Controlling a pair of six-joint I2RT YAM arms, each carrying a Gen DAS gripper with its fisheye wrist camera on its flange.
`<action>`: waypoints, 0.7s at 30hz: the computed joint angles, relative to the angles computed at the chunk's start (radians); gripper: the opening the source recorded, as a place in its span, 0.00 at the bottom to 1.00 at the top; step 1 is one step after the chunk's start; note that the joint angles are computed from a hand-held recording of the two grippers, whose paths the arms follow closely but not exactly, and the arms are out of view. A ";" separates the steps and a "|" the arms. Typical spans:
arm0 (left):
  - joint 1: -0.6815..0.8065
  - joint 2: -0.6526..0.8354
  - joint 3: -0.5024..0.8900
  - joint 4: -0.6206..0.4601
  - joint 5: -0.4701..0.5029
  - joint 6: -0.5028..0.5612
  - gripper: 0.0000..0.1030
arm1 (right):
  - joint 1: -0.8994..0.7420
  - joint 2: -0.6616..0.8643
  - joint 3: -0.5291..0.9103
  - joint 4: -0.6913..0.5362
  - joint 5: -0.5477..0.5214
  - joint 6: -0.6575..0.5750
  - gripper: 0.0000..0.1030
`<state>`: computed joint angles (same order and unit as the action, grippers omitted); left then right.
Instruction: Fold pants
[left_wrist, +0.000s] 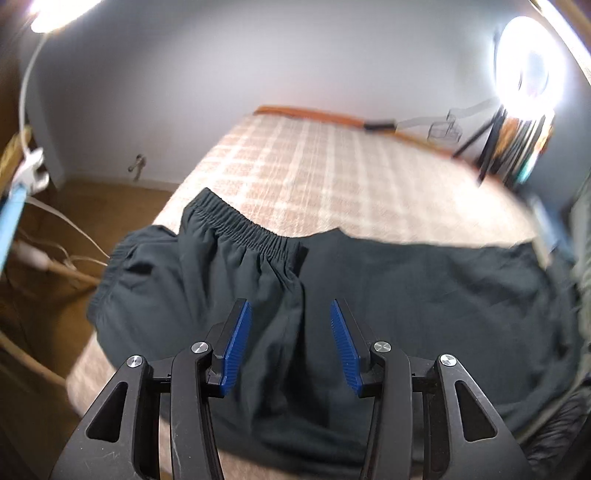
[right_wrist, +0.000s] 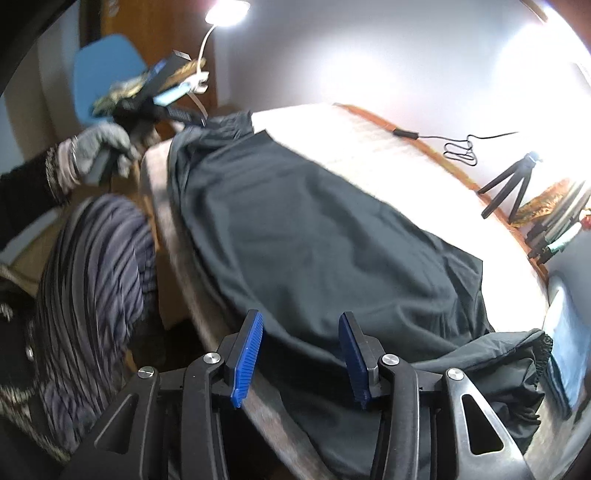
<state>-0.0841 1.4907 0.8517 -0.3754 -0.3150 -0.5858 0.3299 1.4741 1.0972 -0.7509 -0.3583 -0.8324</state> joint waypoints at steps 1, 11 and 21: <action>0.003 0.036 0.025 -0.014 -0.010 0.001 0.42 | 0.006 -0.003 0.001 0.006 -0.004 0.014 0.44; 0.053 0.167 0.040 0.080 0.034 0.068 0.36 | 0.069 0.025 0.041 0.051 -0.029 0.107 0.45; 0.310 -0.191 -0.393 0.451 0.316 -0.137 0.05 | 0.180 0.098 0.120 0.091 0.026 0.150 0.45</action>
